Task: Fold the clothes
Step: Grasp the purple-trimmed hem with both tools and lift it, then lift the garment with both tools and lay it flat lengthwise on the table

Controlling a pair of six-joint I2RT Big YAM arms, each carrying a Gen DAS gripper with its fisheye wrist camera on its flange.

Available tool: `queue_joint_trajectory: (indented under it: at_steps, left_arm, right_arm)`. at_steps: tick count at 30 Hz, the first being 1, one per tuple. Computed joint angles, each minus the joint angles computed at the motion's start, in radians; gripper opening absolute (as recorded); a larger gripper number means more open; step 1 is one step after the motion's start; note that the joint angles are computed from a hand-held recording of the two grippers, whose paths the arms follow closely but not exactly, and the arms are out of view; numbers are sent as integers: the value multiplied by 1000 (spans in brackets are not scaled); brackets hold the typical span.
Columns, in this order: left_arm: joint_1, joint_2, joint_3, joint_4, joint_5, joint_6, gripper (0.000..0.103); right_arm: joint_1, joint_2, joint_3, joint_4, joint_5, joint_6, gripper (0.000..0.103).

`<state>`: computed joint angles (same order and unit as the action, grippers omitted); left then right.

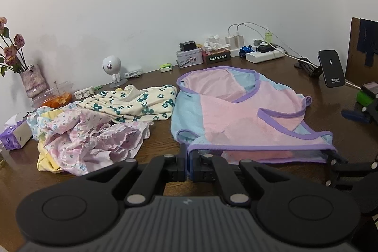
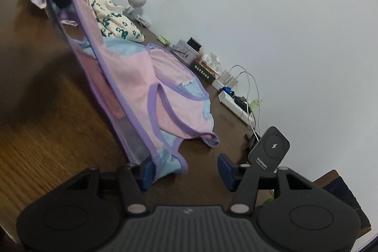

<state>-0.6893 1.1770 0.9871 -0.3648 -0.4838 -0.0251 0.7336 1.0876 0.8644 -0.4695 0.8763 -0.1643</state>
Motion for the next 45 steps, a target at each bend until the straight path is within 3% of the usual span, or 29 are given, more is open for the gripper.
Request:
queue_joint_trajectory:
  at_steps: [2,4,6,8,12,14,19,23,27,32,35,38,40,45]
  left_arm:
    - [-3,-4,-6,0,-10,1,2]
    - [-5,-1,-10,-8,-14,1,2]
    - [-7,3,-17,-18,-14,3,2]
    - [-13,1,-29,-23,-17,-1,2]
    - [-35,-37,-56,-3,-39,-1,2]
    - [-38,-68,-56,35,-48,28,2]
    - [13,-116,69,55,70,126,2]
    - [85,-87,271,-1,203,172,2]
    - [160,96,563,-133,304,200,3]
    - [219,464,993,-297,290,246,3]
    - [228,625,1225,-330,249,299,3]
    - [233,806,1524,-386,210,362,3]
    - [231,824,1588,-355,212,400,3]
    - [224,585,1275,-90,259,456,3]
  right_arm:
    - [-2,-10,0,19,-2,4,51]
    - [-6,-13,5,47,-3,-15,43]
    - [-13,-16,9,52,-19,-17,17]
    - [-19,-27,18,34,-46,18,1]
    - [-15,-81,22,25,-71,72,2]
    - [-29,-128,24,28,-123,99,2]
    - [-123,-208,120,28,-320,70,2]
    - [-200,-189,294,52,-439,-82,2]
    - [-289,-54,501,65,-506,-198,2]
    - [-407,299,842,2,-556,-261,2]
    - [-448,515,1074,-49,-547,-259,3]
    - [-466,638,1249,-27,-530,-264,3]
    - [-465,656,1296,45,-523,-294,3]
    - [-441,545,1195,228,-505,-371,3]
